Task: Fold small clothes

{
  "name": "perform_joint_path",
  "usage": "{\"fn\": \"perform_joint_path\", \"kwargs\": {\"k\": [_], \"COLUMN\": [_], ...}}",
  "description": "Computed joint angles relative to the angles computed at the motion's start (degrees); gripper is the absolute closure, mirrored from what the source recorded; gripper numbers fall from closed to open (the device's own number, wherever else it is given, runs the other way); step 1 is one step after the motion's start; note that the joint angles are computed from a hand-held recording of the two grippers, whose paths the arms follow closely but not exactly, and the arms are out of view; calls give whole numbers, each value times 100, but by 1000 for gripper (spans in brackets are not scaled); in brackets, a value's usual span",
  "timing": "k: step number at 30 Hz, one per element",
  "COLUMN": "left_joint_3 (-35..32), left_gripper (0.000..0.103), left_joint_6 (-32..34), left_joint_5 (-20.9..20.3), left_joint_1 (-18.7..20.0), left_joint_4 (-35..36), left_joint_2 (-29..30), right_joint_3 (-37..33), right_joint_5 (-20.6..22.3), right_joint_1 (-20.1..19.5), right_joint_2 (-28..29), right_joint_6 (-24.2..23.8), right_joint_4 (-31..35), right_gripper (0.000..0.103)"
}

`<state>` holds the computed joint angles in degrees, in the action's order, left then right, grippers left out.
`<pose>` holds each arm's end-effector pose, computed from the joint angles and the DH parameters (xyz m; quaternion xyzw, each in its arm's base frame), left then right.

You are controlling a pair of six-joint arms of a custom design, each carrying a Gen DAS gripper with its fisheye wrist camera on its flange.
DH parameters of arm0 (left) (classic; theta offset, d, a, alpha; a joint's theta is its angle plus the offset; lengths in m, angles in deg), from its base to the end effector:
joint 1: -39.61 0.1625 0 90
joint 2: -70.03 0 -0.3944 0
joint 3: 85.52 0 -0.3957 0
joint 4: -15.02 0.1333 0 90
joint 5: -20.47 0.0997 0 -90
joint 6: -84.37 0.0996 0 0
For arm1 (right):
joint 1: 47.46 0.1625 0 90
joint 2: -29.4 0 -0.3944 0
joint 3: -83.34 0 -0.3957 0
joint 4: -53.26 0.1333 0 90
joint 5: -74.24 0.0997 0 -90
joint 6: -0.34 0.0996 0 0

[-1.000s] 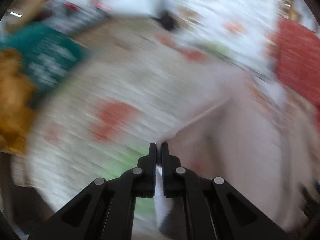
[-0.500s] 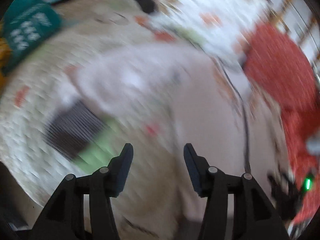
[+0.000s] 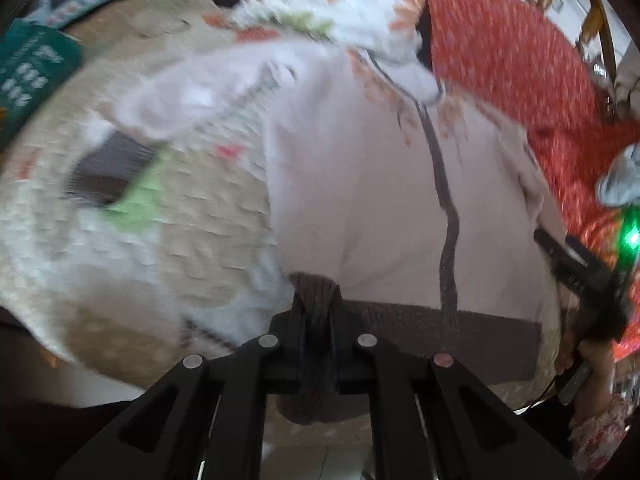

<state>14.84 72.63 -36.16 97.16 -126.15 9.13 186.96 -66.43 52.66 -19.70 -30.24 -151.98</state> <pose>-0.1696 -0.6172 0.1944 0.1425 0.9426 -0.1980 0.2279 0.1594 -0.5726 0.1945 0.0684 -0.8064 0.3840 0.4445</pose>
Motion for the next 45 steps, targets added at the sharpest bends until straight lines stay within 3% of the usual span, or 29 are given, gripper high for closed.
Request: {"fn": "perform_joint_path", "kwargs": {"k": [4, 8, 12, 14, 16, 19, 21, 25, 26, 28, 29, 31, 34, 36, 38, 39, 41, 43, 45], "left_joint_3": [140, 204, 436, 396, 146, -446, -954, -1590, -1599, -1638, -1698, -1815, -1956, -2062, -2166, -2212, -2271, -2315, -2399], "left_gripper": [93, 90, 51, 41, 28, 28, 28, 28, 28, 28, 28, 28, 28, 28, 28, 28, 28, 28, 28], "left_joint_6": [-301, -239, 156, 418, 689, 1316, 1600, 1687, 1650, 1507, 1388, 1229, 1206, 1078, 870, 765, 685, 675, 578], "left_joint_5": [581, 58, -41, -81, -48, -138, -290, -379, -388, -369, -342, -367, -376, -355, -564, -658, -724, -698, -702], "left_joint_1": [-107, -51, -257, -336, -408, -399, -341, -182, -156, -41, 26, 120, 195, 233, 294, 320, 333, 325, 337], "left_joint_4": [418, 644, 52, -371, -723, -1284, -1434, -1382, -1351, -1129, -966, -802, -937, -857, -707, -647, -572, -517, -364], "left_joint_2": [-214, -487, -762, -707, -399, 274, 774, 1470, 1507, 1584, 1629, 1690, 1802, 1844, 1846, 1848, 1857, 1891, 1946], "right_joint_3": [95, 165, 286, 363, 573, 936, 1065, 1248, 1212, 1099, 1062, 928, 344, -314, -767, -803, -487, -34, 410], "right_joint_5": [34, 58, 14, -60, -70, -31, -97, -25, -68, -19, 131, 69, -486, -1216, -1813, -1823, -1245, -540, 403], "right_joint_1": [-23, -64, -60, -136, -305, -630, -795, -1021, -1044, -1160, -1226, -1237, -1258, -1320, -1368, -1373, -1377, -1413, -1589], "right_joint_2": [-97, -281, -756, -1070, -1494, -2074, -2206, -2214, -2174, -2287, -2428, -2588, -2587, -2292, -2071, -2130, -2468, -2823, -3198], "right_joint_6": [86, 285, 161, 257, 628, 1359, 1511, 1511, 1563, 2000, 2228, 2220, 2176, 2043, 2072, 2297, 2680, 3030, 3515], "right_joint_4": [10, 194, -185, -172, 178, 1288, 1865, 2245, 2463, 3391, 3619, 3519, 3160, 2766, 2775, 2940, 2889, 2717, 2873], "right_gripper": [2, 3, 4, 4, 4, 4, 4, 8, 14, 97, 97, 98, 98, 97, 87, 83, 75, 55, 50]}}
